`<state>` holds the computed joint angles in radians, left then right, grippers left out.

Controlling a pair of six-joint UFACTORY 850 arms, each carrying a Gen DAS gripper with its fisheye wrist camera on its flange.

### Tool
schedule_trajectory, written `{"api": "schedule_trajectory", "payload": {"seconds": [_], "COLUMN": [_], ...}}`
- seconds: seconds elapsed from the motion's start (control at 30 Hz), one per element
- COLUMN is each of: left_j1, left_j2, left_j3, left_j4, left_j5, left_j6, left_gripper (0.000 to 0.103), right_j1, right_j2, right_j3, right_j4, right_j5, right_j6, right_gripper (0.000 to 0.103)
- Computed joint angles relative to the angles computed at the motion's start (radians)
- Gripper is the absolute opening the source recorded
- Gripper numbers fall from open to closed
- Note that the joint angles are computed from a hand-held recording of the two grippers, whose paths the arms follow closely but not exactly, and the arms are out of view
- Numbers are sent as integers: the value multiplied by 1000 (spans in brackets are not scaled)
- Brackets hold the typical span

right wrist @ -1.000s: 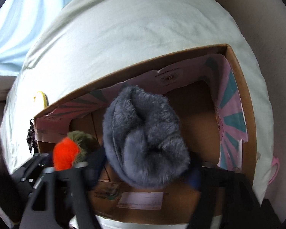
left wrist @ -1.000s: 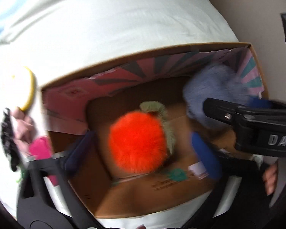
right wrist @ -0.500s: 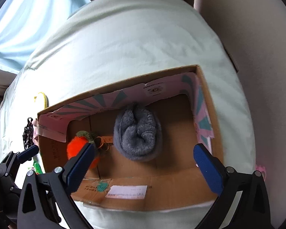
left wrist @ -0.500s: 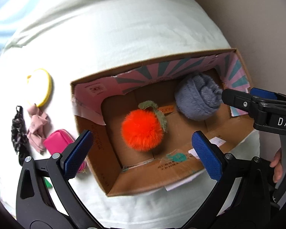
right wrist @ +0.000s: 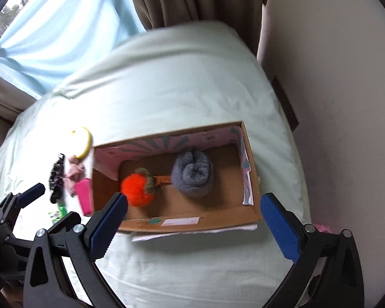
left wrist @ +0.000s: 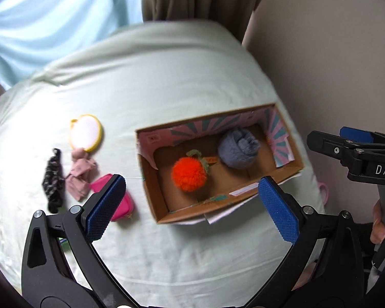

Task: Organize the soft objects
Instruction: 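Withdraw both tools from the box and move toward the scarf and bow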

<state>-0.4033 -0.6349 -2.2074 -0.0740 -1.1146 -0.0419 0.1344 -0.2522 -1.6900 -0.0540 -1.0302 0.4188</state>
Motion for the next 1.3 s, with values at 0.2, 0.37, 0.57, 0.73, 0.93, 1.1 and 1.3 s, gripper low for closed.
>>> {"api": "schedule_trajectory", "payload": {"seconds": [0.2,0.37,0.57,0.73,0.93,1.1,1.3], "left_j1": [29,75,175,301,459,562,630], "left_j2": [172,295,421,493,500,454,357], "left_j3": [130,220,329,407,422,393,347], "left_j4": [20,31,24,-30,-144,-236,-307], "left_j5": [61,89,115,135,112,91,61], "left_j6": [-30,-45,-24,63,249,400,540], "left_gripper": [103,103,103,103,103,103,103], "right_j1": [82,175,323,445,567,625,637], "right_j2": [83,122,121,101,35,-79,-206], "right_j3": [-14,-30,-58,-65,-119,-235,-350], "right_j4": [-100,-174,-289,-382,-511,-553,-526], "right_j5": [8,21,33,61,72,27,36], "right_j6": [83,127,222,348,558,633,745], "right_gripper": [103,103,103,103,103,103,103]}}
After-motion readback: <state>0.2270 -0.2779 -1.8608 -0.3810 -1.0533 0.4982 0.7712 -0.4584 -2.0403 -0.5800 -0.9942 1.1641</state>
